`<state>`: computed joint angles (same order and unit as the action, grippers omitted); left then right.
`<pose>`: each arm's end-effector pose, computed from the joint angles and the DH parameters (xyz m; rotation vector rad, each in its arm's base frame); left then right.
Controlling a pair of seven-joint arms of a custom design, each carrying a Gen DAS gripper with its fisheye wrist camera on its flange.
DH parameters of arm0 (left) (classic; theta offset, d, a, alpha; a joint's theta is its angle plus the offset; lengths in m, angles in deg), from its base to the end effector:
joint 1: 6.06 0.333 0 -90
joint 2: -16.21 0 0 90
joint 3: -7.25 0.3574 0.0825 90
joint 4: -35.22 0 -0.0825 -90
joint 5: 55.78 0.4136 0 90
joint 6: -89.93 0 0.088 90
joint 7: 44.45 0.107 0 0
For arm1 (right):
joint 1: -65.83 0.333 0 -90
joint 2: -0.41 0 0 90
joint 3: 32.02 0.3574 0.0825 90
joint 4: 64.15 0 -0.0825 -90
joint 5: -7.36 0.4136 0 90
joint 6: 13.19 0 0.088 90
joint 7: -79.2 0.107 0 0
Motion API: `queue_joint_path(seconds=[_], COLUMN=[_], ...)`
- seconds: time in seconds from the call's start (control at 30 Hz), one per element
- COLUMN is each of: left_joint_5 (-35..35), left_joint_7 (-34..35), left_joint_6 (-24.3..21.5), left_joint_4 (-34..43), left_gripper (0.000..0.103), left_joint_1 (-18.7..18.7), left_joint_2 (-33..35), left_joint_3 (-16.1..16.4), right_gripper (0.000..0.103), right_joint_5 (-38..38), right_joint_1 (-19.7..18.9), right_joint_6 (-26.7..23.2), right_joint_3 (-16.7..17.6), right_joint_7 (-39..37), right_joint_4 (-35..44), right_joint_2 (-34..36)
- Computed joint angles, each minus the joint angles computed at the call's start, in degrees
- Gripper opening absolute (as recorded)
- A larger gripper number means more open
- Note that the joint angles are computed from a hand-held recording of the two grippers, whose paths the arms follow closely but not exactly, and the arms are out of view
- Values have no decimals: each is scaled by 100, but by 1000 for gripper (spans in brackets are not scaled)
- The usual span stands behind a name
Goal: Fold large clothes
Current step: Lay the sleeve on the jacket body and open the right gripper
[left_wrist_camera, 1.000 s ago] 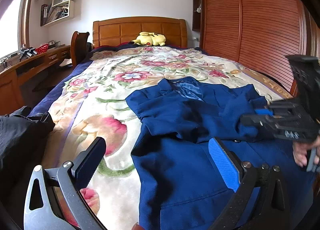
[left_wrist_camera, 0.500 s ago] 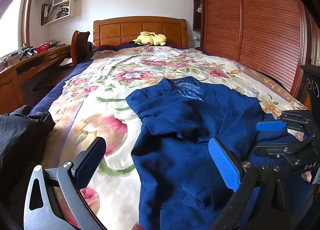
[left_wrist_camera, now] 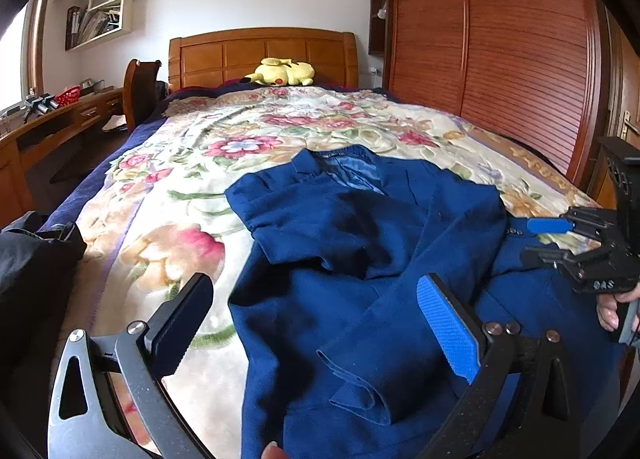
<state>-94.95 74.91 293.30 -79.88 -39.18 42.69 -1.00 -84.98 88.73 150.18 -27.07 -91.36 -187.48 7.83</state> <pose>0.5600 -0.3744 0.3508 -1.3171 1.9975 -1.1216 0.4975 0.3224 0.3851 -1.8550 1.4826 -0.8052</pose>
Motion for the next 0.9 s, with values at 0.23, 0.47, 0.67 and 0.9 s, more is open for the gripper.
queue_joint_path(seconds=[0.23,0.47,0.67,0.9], left_joint_5=[-23,191,627,1119], left_joint_7=[-88,-632,-1339,-1880], left_joint_6=[-853,-1607,-2167,-2417], left_joint_4=[37,90,192,324], left_gripper=[91,69,66,66], left_joint_1=[-310,-1435,-2190,-2120], left_joint_2=[-36,65,278,402], left_joint_3=[410,1673,2602,2632], right_gripper=[61,61,61,61], right_joint_5=[571,491,261,-73], right_joint_1=[-10,-82,-90,-113], right_joint_6=[-363,-207,-188,-231], right_joint_3=[-60,-110,-79,-102], right_joint_7=[-285,3,227,493], right_joint_4=[-251,-417,-400,-363], right_joint_2=[58,-49,56,155])
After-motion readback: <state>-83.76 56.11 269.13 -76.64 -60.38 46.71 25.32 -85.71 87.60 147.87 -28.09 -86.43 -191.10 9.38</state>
